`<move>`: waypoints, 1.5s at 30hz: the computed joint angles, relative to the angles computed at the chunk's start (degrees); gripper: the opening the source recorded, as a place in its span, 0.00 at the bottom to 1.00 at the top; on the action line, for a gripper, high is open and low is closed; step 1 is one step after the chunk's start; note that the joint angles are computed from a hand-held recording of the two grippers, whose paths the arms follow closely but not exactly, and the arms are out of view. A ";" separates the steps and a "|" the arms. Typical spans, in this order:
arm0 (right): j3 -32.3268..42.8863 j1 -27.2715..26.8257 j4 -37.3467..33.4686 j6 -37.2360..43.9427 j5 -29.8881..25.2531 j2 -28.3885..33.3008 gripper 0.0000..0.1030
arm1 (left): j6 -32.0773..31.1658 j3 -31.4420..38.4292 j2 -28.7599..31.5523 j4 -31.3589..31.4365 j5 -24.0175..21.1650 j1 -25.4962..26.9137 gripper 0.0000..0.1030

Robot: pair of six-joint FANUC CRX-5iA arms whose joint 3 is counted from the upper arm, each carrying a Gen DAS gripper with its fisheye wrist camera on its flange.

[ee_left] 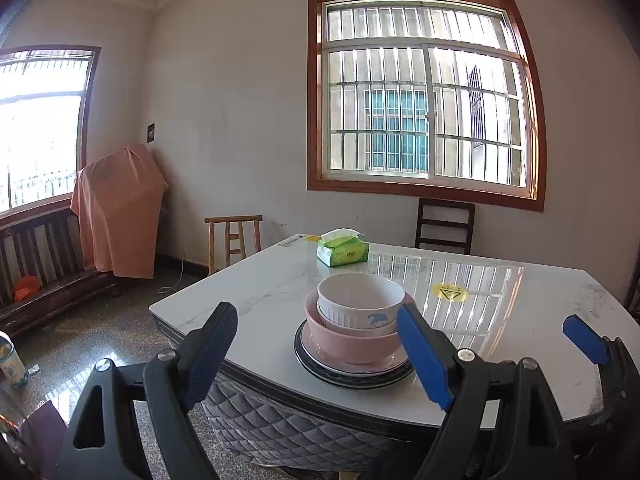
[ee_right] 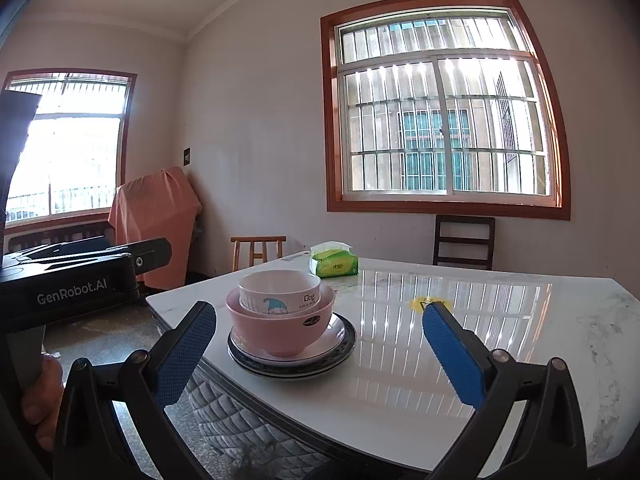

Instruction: Organize plates and bowls

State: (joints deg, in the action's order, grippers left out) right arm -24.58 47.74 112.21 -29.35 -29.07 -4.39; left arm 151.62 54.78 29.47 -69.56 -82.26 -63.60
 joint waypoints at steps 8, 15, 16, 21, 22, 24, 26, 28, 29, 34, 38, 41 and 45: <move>-0.24 0.23 -1.14 0.65 0.00 0.01 1.00 | -0.89 0.58 0.53 0.33 0.04 0.17 0.81; -0.60 0.24 -1.16 0.15 0.25 -0.35 1.00 | -0.77 -0.06 0.27 -0.15 0.71 -0.09 0.82; -0.60 0.31 -1.16 0.32 0.20 -0.34 1.00 | -1.00 -0.02 0.30 0.05 0.75 -0.05 0.82; -0.65 0.60 -1.58 0.97 0.05 -0.41 1.00 | -0.83 -0.82 -0.15 1.03 1.50 0.21 0.82; -0.68 0.54 -1.65 0.83 0.19 -0.47 1.00 | -0.75 -0.90 -0.20 1.21 1.59 0.30 0.82; -0.76 0.44 -1.90 0.72 0.47 -0.63 1.00 | -0.26 -1.29 -0.41 1.39 1.80 0.37 0.82; -0.79 0.38 -1.88 0.61 0.52 -0.69 1.00 | -0.01 -1.69 -0.74 1.92 2.14 0.64 0.82; -0.73 0.33 -2.03 0.85 0.82 -0.67 1.00 | -0.11 -1.62 -0.70 2.35 2.04 0.87 0.82; -0.72 0.39 -2.15 1.05 0.85 -0.63 1.00 | -0.26 -1.44 -0.58 2.59 1.87 0.98 0.82; -0.75 0.57 -2.49 1.72 0.97 -0.57 1.00 | -0.76 -0.96 -0.13 3.70 1.53 1.44 0.82; -0.68 0.57 -3.10 2.00 1.20 -0.56 1.00 | -1.24 -0.34 0.38 3.94 0.99 1.56 0.82; -0.65 0.59 -3.36 2.22 1.30 -0.53 1.00 | -1.23 -0.19 0.49 4.41 0.81 1.82 0.82; -0.69 0.57 -3.49 2.28 1.43 -0.52 1.00 | -1.20 -0.37 0.35 5.37 0.89 2.30 0.82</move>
